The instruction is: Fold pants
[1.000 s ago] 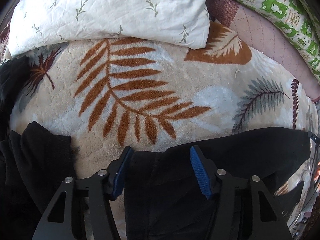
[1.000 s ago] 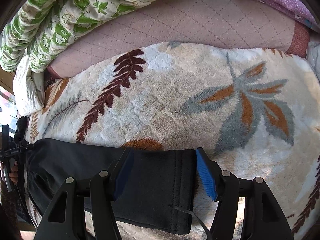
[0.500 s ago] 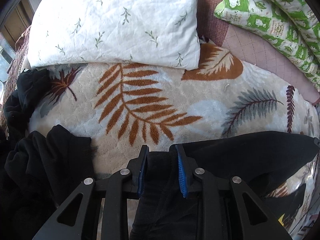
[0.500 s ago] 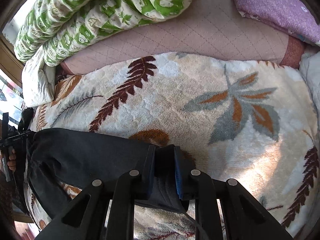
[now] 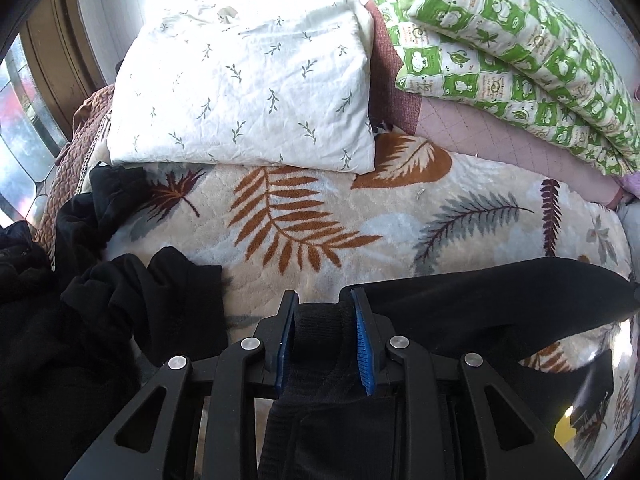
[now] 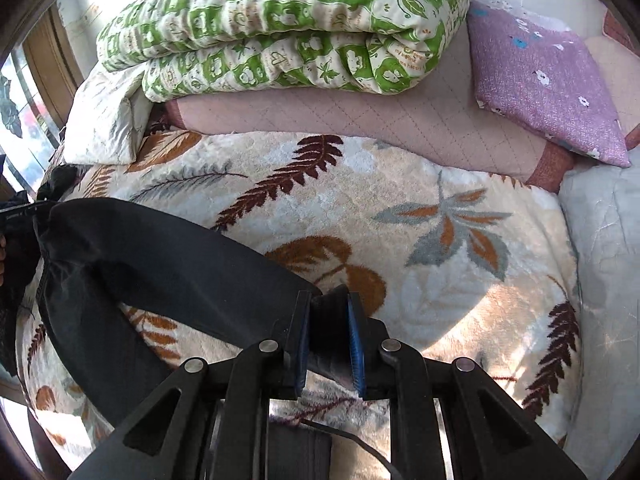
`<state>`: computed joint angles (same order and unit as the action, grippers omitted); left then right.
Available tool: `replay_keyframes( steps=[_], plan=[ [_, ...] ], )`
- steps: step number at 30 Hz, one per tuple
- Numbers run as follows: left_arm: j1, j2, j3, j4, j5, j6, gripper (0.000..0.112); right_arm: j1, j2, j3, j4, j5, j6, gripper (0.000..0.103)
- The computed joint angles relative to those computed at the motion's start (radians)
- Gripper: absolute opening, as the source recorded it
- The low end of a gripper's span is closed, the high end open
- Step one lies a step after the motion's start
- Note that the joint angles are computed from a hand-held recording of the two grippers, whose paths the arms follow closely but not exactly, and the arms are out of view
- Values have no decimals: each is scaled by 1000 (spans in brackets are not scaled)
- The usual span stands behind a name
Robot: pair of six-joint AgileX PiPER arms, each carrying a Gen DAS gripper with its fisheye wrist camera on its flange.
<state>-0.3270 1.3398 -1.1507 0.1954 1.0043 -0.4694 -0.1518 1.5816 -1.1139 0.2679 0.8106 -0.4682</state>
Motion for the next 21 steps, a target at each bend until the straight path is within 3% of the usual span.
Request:
replay_keyframes(
  steps=[4,12,21],
  plan=[
    [-43,-128,98,26,12,-55,26,-17,-121,119,23,-9,-54,17],
    [-147,-372,268,61,107,-139,26,-95,-368,352,88,29,-198,17],
    [-270,-498,397,64,196,-185,26,-171,-620,552,80,99,-279,17]
  ],
)
